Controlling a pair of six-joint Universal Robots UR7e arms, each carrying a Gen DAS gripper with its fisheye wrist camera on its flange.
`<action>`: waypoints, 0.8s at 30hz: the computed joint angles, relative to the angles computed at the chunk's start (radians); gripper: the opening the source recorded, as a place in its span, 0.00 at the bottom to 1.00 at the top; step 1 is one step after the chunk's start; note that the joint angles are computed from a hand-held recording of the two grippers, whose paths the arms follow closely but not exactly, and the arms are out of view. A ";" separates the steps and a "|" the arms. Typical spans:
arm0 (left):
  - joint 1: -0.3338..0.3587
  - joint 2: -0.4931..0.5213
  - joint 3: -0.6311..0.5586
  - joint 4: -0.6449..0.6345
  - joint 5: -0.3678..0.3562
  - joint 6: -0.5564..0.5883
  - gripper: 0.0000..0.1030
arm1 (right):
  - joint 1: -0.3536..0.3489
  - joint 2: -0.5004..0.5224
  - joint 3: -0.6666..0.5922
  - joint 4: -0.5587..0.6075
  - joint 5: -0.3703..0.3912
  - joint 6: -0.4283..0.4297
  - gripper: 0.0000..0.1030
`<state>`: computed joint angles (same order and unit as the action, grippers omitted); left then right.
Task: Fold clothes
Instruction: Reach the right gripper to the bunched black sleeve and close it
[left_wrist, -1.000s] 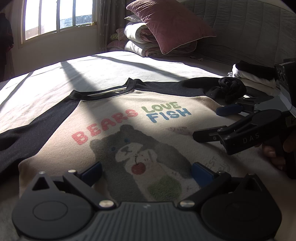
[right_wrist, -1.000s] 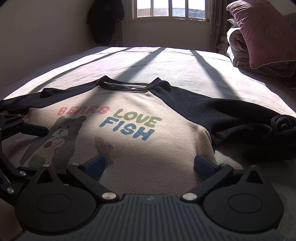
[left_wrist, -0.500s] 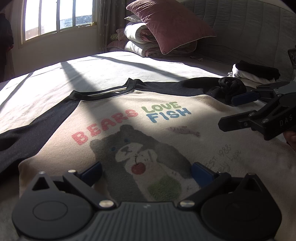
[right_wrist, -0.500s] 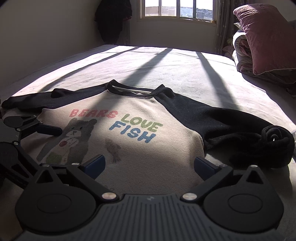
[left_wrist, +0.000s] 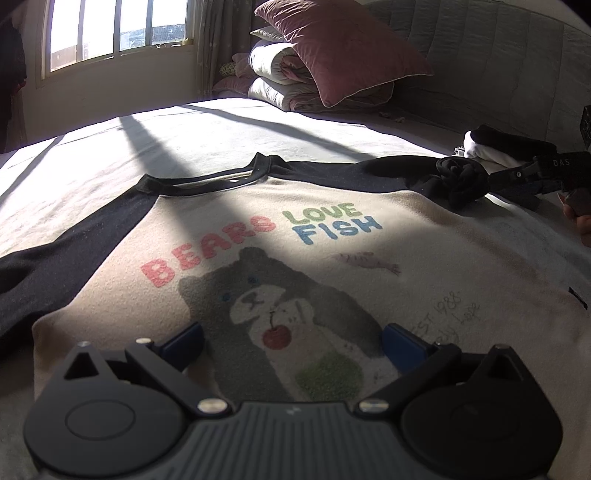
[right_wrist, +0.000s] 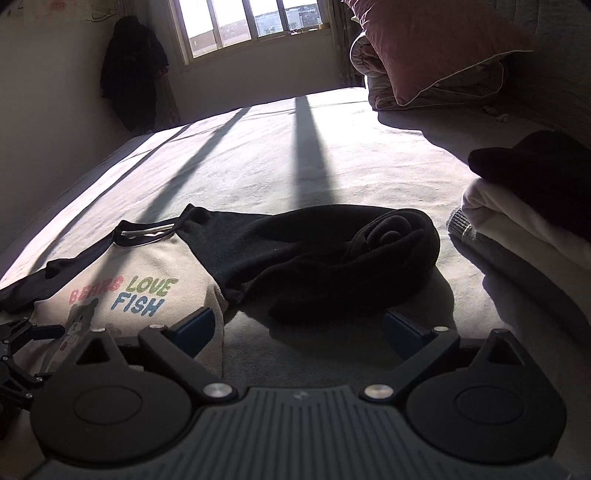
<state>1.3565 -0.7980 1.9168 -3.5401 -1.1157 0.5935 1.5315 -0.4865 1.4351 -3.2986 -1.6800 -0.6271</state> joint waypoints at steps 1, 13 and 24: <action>-0.007 -0.005 0.000 0.016 0.014 -0.002 1.00 | -0.004 0.004 -0.012 0.006 -0.001 0.014 0.93; -0.093 0.014 -0.047 0.051 0.088 -0.155 0.99 | -0.049 0.062 -0.124 0.016 0.050 0.172 0.39; -0.189 0.153 -0.108 -0.158 0.155 -0.196 0.99 | -0.004 0.086 -0.107 -0.310 -0.092 -0.161 0.21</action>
